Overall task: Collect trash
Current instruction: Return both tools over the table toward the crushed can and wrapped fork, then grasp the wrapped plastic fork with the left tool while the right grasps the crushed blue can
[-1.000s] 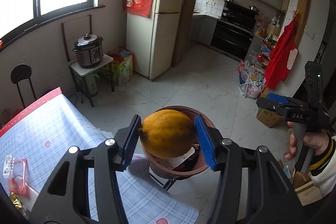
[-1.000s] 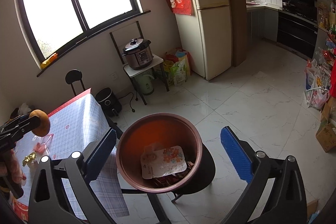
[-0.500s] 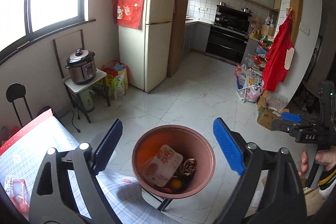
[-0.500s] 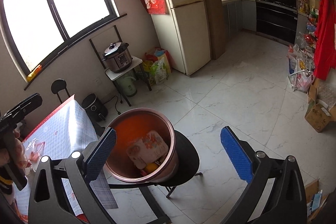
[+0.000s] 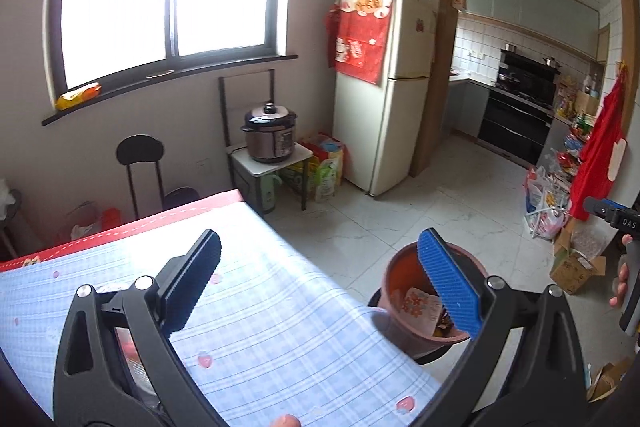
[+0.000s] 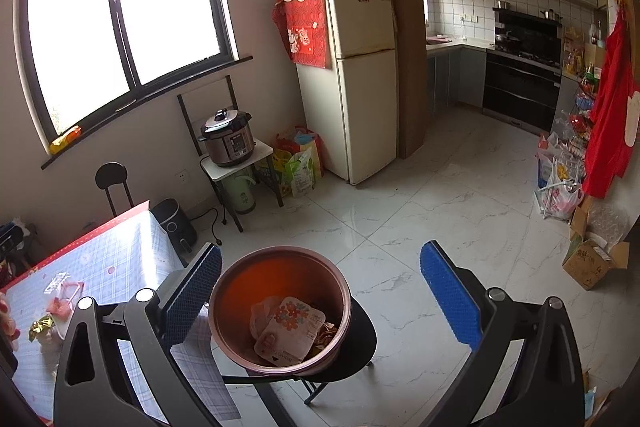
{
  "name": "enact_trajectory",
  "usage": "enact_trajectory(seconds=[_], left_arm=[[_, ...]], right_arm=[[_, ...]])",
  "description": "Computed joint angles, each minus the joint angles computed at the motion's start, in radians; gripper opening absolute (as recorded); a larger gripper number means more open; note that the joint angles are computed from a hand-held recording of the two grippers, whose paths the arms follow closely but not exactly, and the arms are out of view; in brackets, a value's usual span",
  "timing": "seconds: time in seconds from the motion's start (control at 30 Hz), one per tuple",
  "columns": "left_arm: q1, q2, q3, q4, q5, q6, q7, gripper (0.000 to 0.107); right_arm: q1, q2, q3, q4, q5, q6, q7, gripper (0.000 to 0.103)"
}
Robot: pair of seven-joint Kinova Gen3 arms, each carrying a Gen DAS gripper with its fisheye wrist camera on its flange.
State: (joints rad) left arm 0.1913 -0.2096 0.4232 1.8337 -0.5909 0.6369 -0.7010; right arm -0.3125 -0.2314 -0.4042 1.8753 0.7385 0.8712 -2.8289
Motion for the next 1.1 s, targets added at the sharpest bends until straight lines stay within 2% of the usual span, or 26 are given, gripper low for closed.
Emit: enact_trajectory(seconds=[0.17, 0.4, 0.63, 0.83, 0.9, 1.03, 1.1], left_arm=[[-0.048, -0.21, -0.114, 0.115, 0.092, 0.063, -0.065, 0.097], [-0.132, -0.466, -0.282, 0.234, 0.178, 0.172, -0.188, 0.097], [-0.195, -0.633, -0.433, 0.322, 0.238, 0.284, -0.316, 0.097], [-0.252, -0.731, -0.517, 0.413, 0.292, 0.304, -0.388, 0.097], [-0.269, -0.742, -0.528, 0.45, 0.307, 0.303, -0.414, 0.097], [-0.231, -0.732, -0.623, 0.518, 0.362, 0.286, -0.492, 0.097], [-0.23, -0.711, -0.639, 0.55, 0.38, 0.268, -0.523, 0.097]], right_arm=[[-0.037, 0.038, -0.096, -0.044, 0.097, 0.108, -0.135, 0.098], [-0.178, 0.159, -0.175, -0.139, 0.221, 0.224, -0.248, 0.098], [-0.341, 0.335, -0.168, -0.289, 0.241, 0.228, -0.187, 0.098], [-0.459, 0.481, -0.147, -0.414, 0.229, 0.167, -0.092, 0.098], [-0.487, 0.529, -0.14, -0.457, 0.212, 0.135, -0.046, 0.098], [-0.515, 0.639, -0.143, -0.571, 0.119, 0.08, 0.084, 0.098], [-0.545, 0.696, -0.135, -0.631, 0.09, 0.081, 0.131, 0.098]])
